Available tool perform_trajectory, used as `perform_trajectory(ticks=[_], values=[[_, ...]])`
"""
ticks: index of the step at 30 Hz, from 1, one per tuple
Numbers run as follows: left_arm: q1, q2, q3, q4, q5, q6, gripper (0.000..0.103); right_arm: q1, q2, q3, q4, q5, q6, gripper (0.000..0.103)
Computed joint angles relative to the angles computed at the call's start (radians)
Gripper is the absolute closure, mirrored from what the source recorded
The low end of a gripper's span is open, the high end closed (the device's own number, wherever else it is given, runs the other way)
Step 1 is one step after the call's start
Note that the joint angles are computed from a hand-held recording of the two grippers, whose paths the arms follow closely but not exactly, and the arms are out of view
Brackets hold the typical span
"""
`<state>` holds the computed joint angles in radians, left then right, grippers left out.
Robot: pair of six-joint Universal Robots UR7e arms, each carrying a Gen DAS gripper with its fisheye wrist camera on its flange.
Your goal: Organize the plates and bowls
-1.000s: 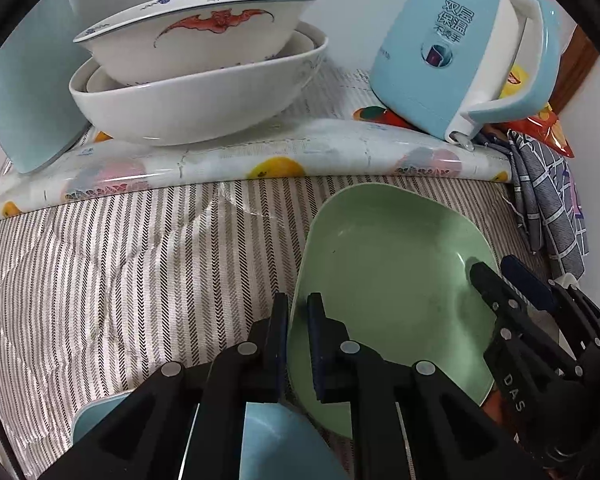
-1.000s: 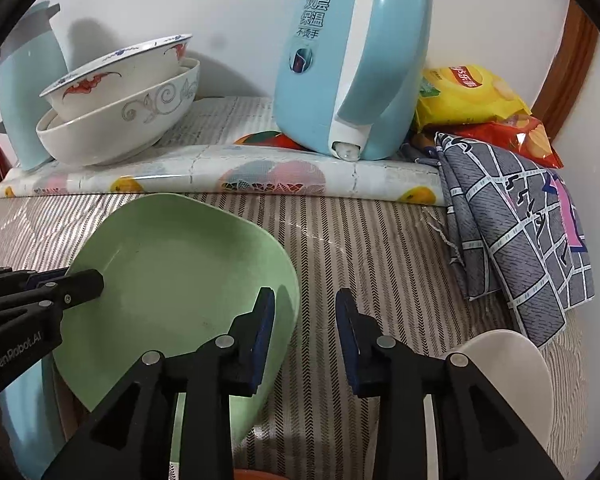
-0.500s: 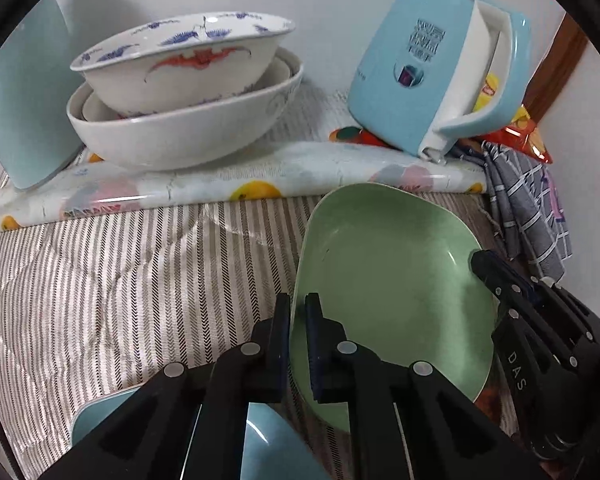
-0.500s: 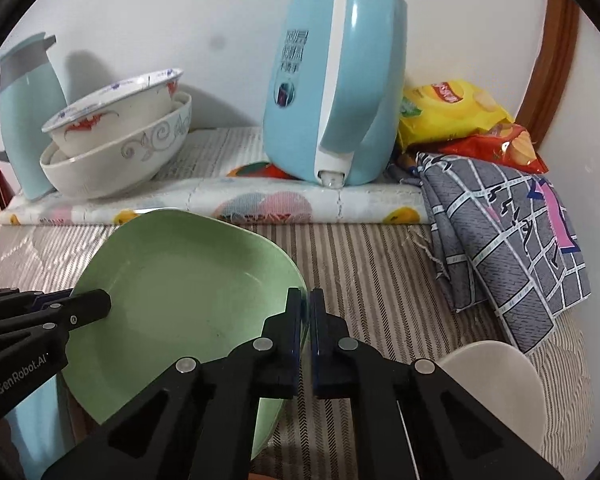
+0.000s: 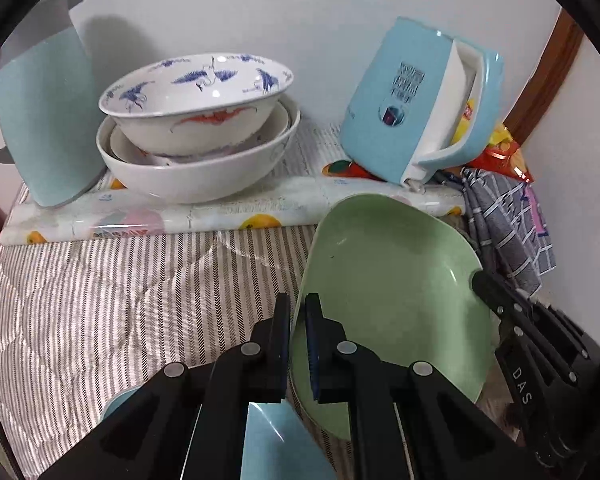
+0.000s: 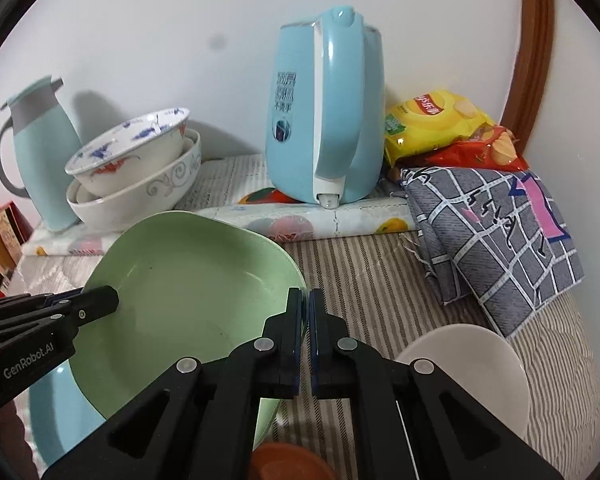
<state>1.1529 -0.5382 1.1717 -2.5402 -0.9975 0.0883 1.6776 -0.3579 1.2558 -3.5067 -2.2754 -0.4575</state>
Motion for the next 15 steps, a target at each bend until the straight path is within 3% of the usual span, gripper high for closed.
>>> perform_trajectory(ticks=[15], values=[[-0.053,-0.156,0.242,-0.109,0.028,-0.017,0.095,0.059,-0.094,0.182,-0.098,-0.028,0.009,0.100]])
